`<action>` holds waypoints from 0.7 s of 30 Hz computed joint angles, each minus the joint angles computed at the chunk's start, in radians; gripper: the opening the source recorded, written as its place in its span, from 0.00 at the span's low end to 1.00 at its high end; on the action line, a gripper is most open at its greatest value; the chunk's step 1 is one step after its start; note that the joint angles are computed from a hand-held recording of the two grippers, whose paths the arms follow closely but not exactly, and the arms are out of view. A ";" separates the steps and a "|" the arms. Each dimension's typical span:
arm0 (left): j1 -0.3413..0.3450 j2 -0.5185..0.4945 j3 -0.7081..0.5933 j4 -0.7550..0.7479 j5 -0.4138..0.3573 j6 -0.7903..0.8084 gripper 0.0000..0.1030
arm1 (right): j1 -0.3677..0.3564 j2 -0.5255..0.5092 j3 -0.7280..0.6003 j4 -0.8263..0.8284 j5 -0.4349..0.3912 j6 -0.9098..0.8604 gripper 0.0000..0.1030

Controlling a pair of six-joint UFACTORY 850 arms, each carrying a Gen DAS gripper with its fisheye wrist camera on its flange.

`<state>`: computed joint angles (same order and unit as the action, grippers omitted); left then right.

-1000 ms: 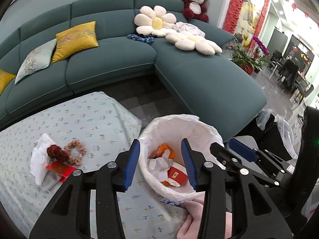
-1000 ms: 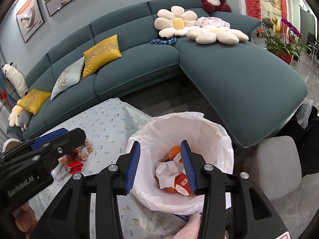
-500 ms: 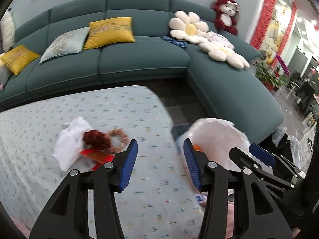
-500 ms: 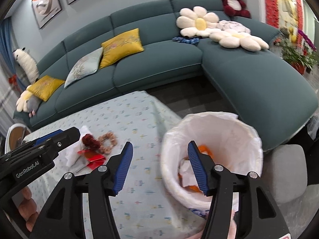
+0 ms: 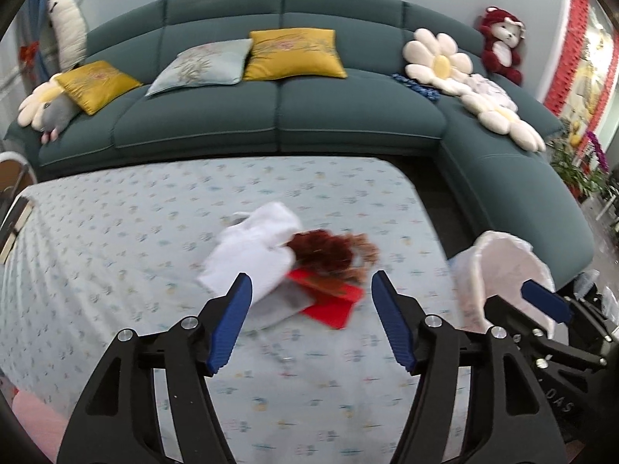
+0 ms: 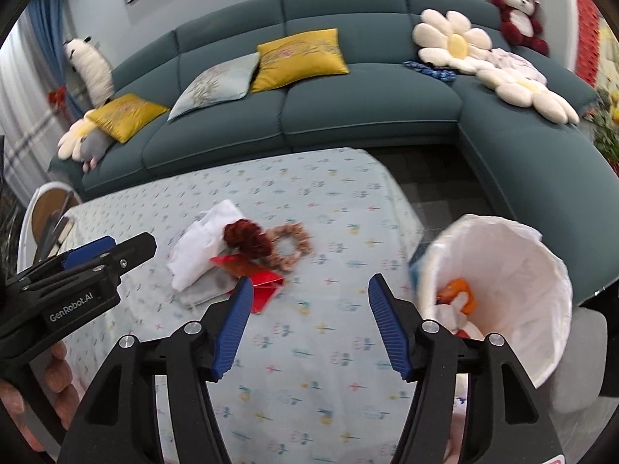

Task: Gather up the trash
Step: 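Move both tools back over the remaining trash on the bed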

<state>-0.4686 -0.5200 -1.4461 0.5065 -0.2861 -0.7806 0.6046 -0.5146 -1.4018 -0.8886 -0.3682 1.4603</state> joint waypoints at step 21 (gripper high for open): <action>0.128 -0.099 0.015 -0.165 0.014 0.295 0.76 | 0.030 -0.368 -0.438 0.435 -0.151 -0.589 0.59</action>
<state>-0.3405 -0.6188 -1.4309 0.3419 -0.2723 -0.4857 0.6349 -0.8823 -1.8403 -0.4533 -0.5190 0.8713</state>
